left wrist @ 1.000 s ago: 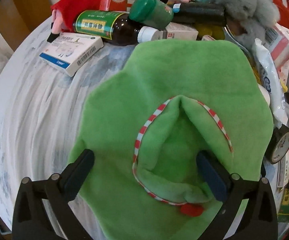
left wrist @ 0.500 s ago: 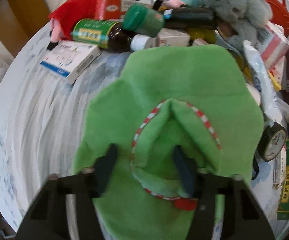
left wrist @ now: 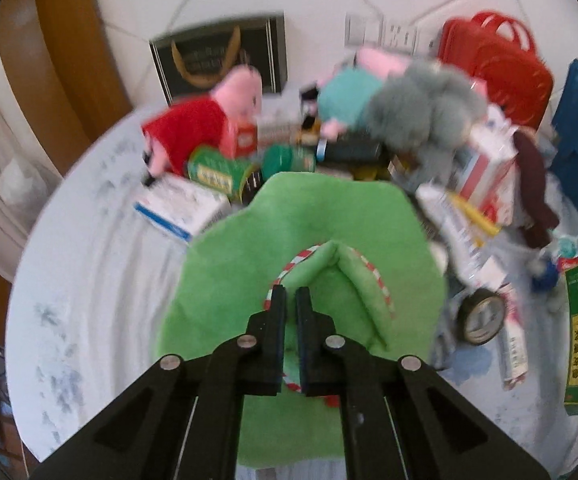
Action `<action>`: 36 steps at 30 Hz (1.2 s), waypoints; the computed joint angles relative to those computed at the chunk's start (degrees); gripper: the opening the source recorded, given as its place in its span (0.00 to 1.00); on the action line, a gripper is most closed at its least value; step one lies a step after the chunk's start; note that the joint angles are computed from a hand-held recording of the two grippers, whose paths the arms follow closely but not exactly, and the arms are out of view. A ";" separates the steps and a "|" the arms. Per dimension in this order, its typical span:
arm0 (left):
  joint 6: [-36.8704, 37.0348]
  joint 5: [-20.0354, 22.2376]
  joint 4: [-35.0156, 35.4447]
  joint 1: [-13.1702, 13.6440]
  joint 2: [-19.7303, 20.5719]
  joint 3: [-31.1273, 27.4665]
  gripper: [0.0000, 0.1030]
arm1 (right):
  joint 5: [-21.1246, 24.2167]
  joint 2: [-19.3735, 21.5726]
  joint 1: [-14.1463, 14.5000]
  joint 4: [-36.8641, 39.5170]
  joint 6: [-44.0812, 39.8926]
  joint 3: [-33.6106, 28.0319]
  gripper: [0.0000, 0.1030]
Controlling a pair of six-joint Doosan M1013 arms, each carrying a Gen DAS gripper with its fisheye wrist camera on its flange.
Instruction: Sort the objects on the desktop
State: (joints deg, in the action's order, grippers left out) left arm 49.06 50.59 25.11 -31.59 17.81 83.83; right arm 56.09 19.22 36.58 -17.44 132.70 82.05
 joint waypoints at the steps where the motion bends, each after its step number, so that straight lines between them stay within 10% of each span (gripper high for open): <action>1: -0.91 -0.55 1.49 -0.35 -1.18 0.80 0.05 | -0.51 -0.49 0.20 -1.14 0.59 0.18 0.51; 16: -11.45 -1.55 20.80 -9.35 -9.73 1.03 0.04 | -6.39 -6.29 4.59 -16.54 10.20 -0.10 0.51; 23: -3.06 -3.14 11.93 -8.06 -9.37 0.25 0.04 | -4.54 -6.76 6.01 -18.47 12.31 -0.95 0.51; 25: 1.08 -1.69 5.33 -6.52 -8.44 0.43 0.14 | -3.84 -6.56 6.07 -16.90 11.48 -0.66 0.51; 28: 1.97 0.16 -1.98 -3.86 -6.63 1.91 0.64 | -3.52 -5.75 5.42 -12.44 9.97 0.24 0.51; 36: 6.49 4.84 -10.30 0.15 -0.56 2.40 0.69 | -1.41 -2.02 3.40 -3.90 5.68 0.73 0.51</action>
State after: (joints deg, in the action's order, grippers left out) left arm 55.55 55.43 14.81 -31.43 17.26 86.22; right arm 54.68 17.20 39.98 -21.34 138.38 82.78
